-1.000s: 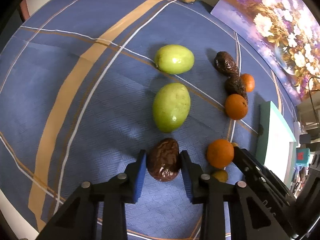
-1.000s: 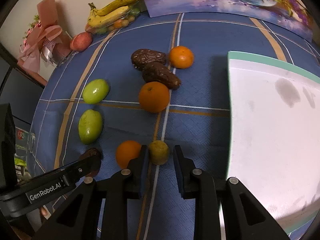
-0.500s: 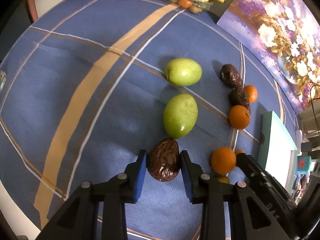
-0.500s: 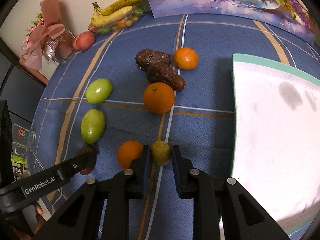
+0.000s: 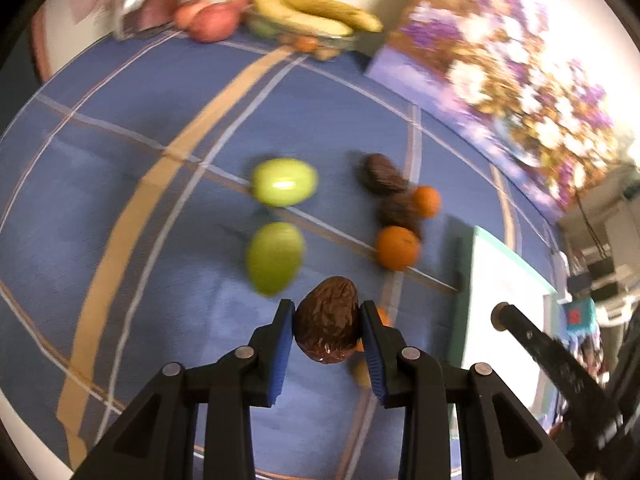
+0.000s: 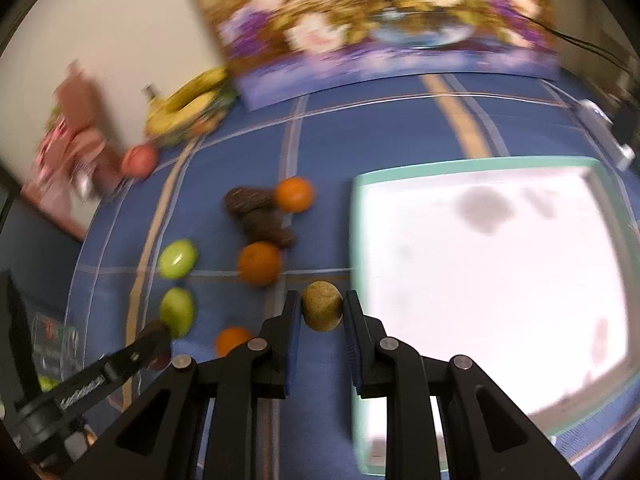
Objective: Organize fruits
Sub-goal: 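Carry the date with the left tool into the white tray while the right tool drops its fruit there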
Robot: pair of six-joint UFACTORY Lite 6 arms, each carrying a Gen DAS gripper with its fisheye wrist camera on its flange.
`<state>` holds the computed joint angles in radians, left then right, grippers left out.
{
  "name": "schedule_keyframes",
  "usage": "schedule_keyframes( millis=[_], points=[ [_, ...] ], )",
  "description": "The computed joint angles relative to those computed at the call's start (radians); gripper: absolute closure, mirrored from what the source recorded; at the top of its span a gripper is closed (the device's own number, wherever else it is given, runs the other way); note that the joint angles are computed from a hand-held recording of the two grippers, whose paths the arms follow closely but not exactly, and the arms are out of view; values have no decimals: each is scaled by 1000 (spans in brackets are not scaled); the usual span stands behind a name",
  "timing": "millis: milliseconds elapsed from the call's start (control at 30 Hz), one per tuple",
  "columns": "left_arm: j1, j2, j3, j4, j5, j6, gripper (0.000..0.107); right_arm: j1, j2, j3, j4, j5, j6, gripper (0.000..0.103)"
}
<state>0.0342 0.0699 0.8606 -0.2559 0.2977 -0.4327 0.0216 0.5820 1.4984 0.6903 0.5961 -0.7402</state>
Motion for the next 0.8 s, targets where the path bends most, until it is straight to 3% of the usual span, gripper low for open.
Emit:
schedule_keyframes(
  millis=[267,500,800],
  points=[
    [-176,124,180,31,11,-11,72,-166,102,169,-213,-40,320,81],
    [-287,307,414,30,58,-5,72,-226,204,299,-299,-45,430,81],
    [-376,617,812,170,154,-86,72,-215,338,443,-411,-34,523,81]
  ],
)
